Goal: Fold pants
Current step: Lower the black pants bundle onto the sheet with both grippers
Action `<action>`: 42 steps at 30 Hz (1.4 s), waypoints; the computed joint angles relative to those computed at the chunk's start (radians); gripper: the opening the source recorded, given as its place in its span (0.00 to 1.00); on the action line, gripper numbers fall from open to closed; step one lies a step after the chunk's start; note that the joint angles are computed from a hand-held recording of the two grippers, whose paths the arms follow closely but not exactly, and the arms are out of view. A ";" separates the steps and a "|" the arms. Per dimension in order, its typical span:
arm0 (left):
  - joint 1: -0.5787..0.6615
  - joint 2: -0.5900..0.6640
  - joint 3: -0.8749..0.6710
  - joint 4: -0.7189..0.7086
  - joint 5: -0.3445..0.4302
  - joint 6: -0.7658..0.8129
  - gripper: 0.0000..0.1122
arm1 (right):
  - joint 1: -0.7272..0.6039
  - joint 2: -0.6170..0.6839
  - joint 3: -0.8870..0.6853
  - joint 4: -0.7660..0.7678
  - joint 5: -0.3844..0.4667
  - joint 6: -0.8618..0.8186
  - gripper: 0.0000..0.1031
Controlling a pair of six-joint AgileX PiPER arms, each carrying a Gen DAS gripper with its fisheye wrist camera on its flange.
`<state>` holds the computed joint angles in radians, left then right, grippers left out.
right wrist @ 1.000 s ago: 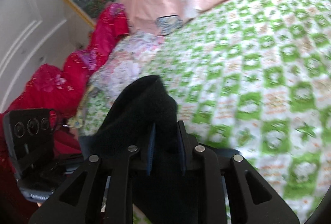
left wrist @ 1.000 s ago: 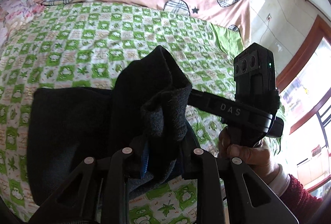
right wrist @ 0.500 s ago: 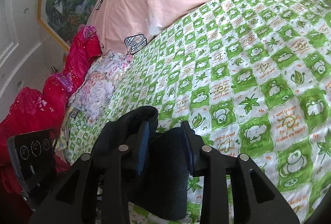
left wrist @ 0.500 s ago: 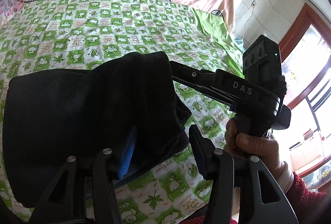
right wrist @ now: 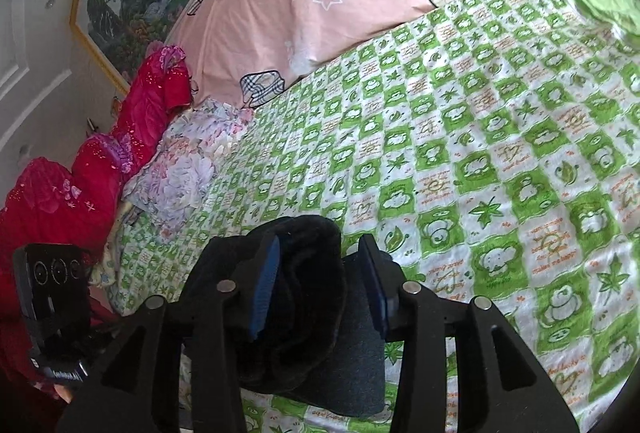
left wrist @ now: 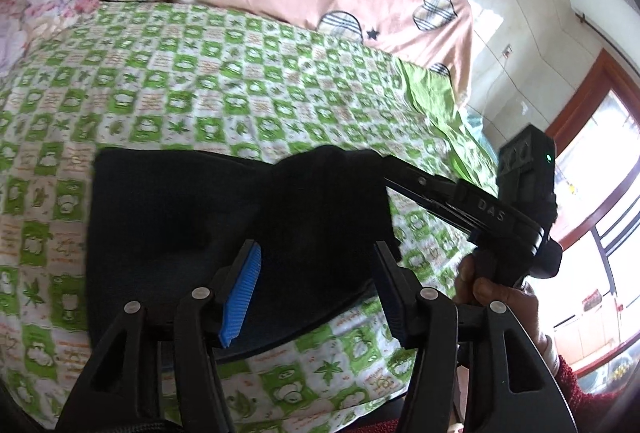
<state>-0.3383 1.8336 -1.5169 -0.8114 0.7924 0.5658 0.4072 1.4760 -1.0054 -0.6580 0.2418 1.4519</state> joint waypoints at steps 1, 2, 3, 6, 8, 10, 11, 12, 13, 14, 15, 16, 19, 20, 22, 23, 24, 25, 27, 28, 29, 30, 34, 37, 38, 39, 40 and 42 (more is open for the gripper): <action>0.013 -0.001 0.001 -0.003 -0.001 -0.002 0.54 | 0.017 -0.006 -0.008 -0.061 0.040 0.062 0.47; 0.027 -0.004 0.005 -0.006 -0.001 -0.003 0.54 | 0.030 -0.009 -0.011 -0.116 0.066 0.116 0.50; 0.044 -0.006 0.008 -0.004 -0.002 -0.010 0.54 | 0.047 -0.014 -0.019 -0.157 0.101 0.157 0.55; 0.087 -0.008 0.015 -0.006 -0.007 -0.020 0.54 | 0.094 -0.012 -0.055 -0.216 0.190 0.193 0.63; 0.106 -0.002 0.013 0.005 -0.016 -0.037 0.55 | 0.131 0.012 -0.107 -0.223 0.266 0.176 0.70; 0.123 -0.001 0.020 0.029 -0.040 -0.063 0.57 | 0.173 0.051 -0.170 -0.232 0.360 0.158 0.82; 0.128 0.000 0.020 0.044 -0.050 -0.078 0.58 | 0.190 0.074 -0.202 -0.231 0.398 0.145 0.84; 0.138 0.003 0.023 0.055 -0.060 -0.088 0.59 | 0.204 0.103 -0.237 -0.222 0.434 0.123 0.85; 0.145 0.007 0.022 0.062 -0.062 -0.097 0.60 | 0.210 0.119 -0.254 -0.217 0.448 0.112 0.85; 0.149 0.011 0.022 0.066 -0.065 -0.105 0.61 | 0.217 0.143 -0.280 -0.200 0.467 0.089 0.85; 0.160 0.017 0.020 0.067 -0.062 -0.109 0.62 | 0.221 0.163 -0.299 -0.189 0.477 0.074 0.85; 0.165 0.021 0.020 0.068 -0.061 -0.111 0.62 | 0.224 0.180 -0.315 -0.177 0.483 0.061 0.85; 0.178 0.034 0.020 0.076 -0.061 -0.123 0.65 | 0.227 0.211 -0.337 -0.155 0.479 0.047 0.85; 0.179 0.037 0.021 0.081 -0.064 -0.131 0.65 | 0.228 0.220 -0.347 -0.151 0.484 0.043 0.85; 0.185 0.049 0.018 0.076 -0.063 -0.136 0.66 | 0.230 0.232 -0.360 -0.140 0.498 0.030 0.85; 0.188 0.056 0.015 0.068 -0.058 -0.133 0.67 | 0.230 0.243 -0.373 -0.125 0.513 0.013 0.85; 0.190 0.070 0.002 0.067 -0.048 -0.141 0.68 | 0.228 0.251 -0.381 -0.111 0.527 -0.003 0.85; 0.189 0.079 -0.006 0.069 -0.043 -0.149 0.68 | 0.230 0.261 -0.393 -0.099 0.551 -0.018 0.85; 0.186 0.100 -0.022 0.079 -0.034 -0.164 0.68 | 0.237 0.286 -0.413 -0.091 0.622 -0.044 0.85; 0.186 0.107 -0.027 0.081 -0.032 -0.168 0.68 | 0.240 0.295 -0.417 -0.087 0.659 -0.057 0.85; 0.186 0.112 -0.029 0.079 -0.030 -0.167 0.68 | 0.240 0.297 -0.407 -0.083 0.678 -0.063 0.85; 0.186 0.122 -0.038 0.073 -0.023 -0.165 0.68 | 0.238 0.297 -0.394 -0.075 0.693 -0.067 0.85; 0.182 0.141 -0.055 0.060 -0.013 -0.157 0.70 | 0.224 0.259 -0.288 -0.063 0.657 -0.034 0.85; 0.168 0.152 -0.076 0.082 -0.013 -0.174 0.70 | 0.221 0.240 -0.253 -0.072 0.633 -0.020 0.85; 0.164 0.156 -0.083 0.091 -0.014 -0.179 0.70 | 0.219 0.242 -0.257 -0.070 0.632 -0.026 0.85; 0.159 0.163 -0.097 0.102 -0.012 -0.185 0.70 | 0.218 0.241 -0.256 -0.072 0.629 -0.028 0.85; 0.156 0.168 -0.104 0.109 -0.013 -0.188 0.70 | 0.215 0.239 -0.252 -0.073 0.624 -0.032 0.85; 0.156 0.180 -0.115 0.114 -0.011 -0.190 0.71 | 0.208 0.232 -0.237 -0.074 0.600 -0.025 0.85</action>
